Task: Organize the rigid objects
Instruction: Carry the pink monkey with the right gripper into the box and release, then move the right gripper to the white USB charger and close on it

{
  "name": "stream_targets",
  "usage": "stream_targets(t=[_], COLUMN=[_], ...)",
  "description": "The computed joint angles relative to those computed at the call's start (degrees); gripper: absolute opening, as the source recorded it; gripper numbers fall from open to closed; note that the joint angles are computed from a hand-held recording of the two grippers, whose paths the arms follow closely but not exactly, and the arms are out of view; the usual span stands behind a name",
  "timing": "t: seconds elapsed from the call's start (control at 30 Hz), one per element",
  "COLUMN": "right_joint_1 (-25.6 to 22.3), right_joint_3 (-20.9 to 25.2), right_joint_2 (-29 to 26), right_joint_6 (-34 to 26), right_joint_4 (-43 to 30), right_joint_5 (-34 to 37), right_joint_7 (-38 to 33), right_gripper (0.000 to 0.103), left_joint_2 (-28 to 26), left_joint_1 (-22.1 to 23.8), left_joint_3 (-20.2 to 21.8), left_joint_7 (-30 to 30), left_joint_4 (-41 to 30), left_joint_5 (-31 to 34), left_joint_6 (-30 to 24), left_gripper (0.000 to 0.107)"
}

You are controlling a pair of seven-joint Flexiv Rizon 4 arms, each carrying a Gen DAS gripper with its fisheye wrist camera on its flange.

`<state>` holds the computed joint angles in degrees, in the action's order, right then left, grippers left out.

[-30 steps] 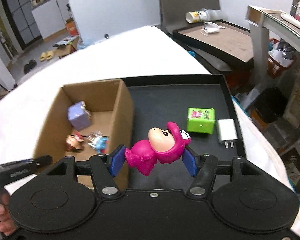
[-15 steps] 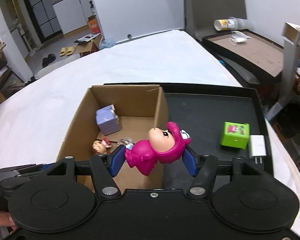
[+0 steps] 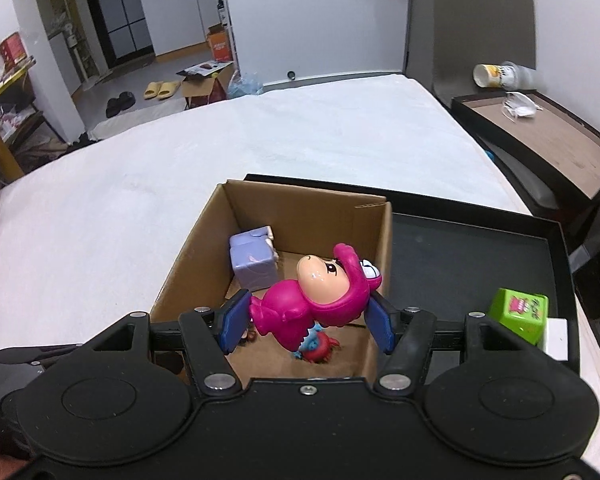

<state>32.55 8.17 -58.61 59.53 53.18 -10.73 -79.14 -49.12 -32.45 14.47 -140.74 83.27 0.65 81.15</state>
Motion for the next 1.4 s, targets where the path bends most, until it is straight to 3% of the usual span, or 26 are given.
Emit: stream_targets(t=[0.23, 0.37, 0.5, 0.63, 0.9, 1.23, 1.4], right_joint_1=[1.13, 1.97, 1.03, -0.06, -2.67, -5.93, -6.43], right_joint_3=[-0.86, -3.00, -1.76, -1.37, -0.09, 3.27, 1.77], right_joint_2=[-2.85, -2.47, -1.88, 0.42, 2.35, 4.06, 4.59], right_joint_6=[-0.11, 2.59, 3.20, 4.82, 3.69, -0.53, -1.82], right_joint_4=[-4.21, -2.68, -1.86, 1.04, 3.00, 2.10, 1.48], right_joint_5=[-0.67, -2.14, -1.80, -0.87, 0.17, 3.07, 3.94], right_joint_7=[0.31, 1.82, 1.65, 3.71, 4.17, -2.36, -2.64], right_gripper=[0.060, 0.061, 0.076, 0.084, 0.086, 0.086, 0.086], left_joint_2=[-0.07, 0.00, -0.05, 0.04, -0.06, -0.21, -0.40], left_joint_1=[-0.27, -0.22, -0.55, -0.62, -1.09, -1.15, -1.07], left_joint_3=[0.19, 0.13, 0.52, 0.59, 1.26, 1.34, 1.23], left_joint_7=[0.03, 0.06, -0.02, -0.45, -1.44, -3.69, -4.41], left_joint_4=[0.15, 0.35, 0.10, 0.08, -1.36, -2.97, -3.94], left_joint_5=[0.21, -0.10, 0.01, 0.04, 1.54, 4.27, 5.50], left_joint_6=[0.55, 0.72, 0.32, 0.06, -2.28, -4.67, -6.01], left_gripper=[0.019, 0.019, 0.020, 0.020, 0.019, 0.019, 0.019])
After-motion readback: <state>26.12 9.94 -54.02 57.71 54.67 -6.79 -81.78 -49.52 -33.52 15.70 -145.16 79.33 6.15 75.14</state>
